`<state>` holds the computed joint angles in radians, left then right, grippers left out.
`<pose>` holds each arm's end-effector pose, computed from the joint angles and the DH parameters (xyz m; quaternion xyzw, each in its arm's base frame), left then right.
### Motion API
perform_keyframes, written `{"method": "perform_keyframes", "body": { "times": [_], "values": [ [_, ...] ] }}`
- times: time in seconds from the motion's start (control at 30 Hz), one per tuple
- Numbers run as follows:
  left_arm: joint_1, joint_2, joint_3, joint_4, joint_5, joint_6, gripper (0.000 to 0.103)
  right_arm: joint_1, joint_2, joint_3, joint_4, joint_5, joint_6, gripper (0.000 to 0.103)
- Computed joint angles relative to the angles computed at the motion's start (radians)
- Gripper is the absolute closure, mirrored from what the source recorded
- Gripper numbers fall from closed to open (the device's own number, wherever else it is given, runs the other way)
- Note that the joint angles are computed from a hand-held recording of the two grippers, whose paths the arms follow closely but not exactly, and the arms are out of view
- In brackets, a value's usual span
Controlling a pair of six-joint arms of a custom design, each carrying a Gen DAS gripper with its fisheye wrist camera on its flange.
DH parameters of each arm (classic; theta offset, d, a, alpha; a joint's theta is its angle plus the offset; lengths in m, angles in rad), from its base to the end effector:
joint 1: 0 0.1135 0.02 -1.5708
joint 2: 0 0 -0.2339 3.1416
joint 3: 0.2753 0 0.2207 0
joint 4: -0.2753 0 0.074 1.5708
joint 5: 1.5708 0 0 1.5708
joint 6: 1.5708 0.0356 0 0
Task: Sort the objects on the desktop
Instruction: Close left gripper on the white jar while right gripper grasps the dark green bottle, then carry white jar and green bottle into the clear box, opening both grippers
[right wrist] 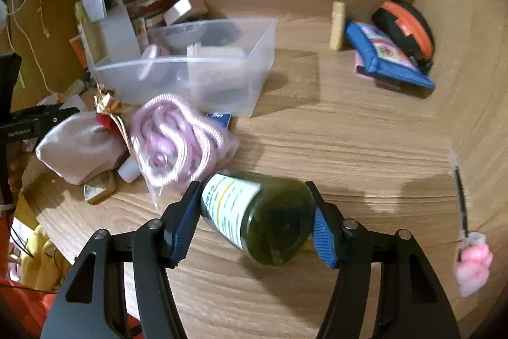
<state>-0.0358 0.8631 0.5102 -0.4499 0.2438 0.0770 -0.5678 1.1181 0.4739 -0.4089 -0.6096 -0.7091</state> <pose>0.1630 -0.0144 0.1960 0.0974 0.9163 -0.1051 0.3741 0.1582 -0.0767 0.1546 -0.1417 0.9144 0.0874 0.3690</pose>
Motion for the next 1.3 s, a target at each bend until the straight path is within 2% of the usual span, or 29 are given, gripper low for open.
{"method": "perform_keyframes", "body": {
  "times": [0.3,0.6,0.97,1.3],
  "values": [
    [0.026,-0.048,0.054,-0.042,0.018,-0.022,0.038,-0.077,-0.073,0.041,-0.095,-0.071,-0.050,0.044],
    [0.030,-0.022,0.135,-0.047,0.003,-0.021,0.038,-0.020,-0.088,0.114,-0.085,-0.079,0.034,0.044],
    [0.025,0.194,0.272,0.027,0.046,-0.041,0.038,0.168,-0.016,0.234,0.017,-0.002,0.196,0.044],
    [-0.058,0.400,0.386,0.091,0.019,-0.050,0.038,0.361,0.127,0.319,0.109,0.090,0.283,0.044]
  ]
}}
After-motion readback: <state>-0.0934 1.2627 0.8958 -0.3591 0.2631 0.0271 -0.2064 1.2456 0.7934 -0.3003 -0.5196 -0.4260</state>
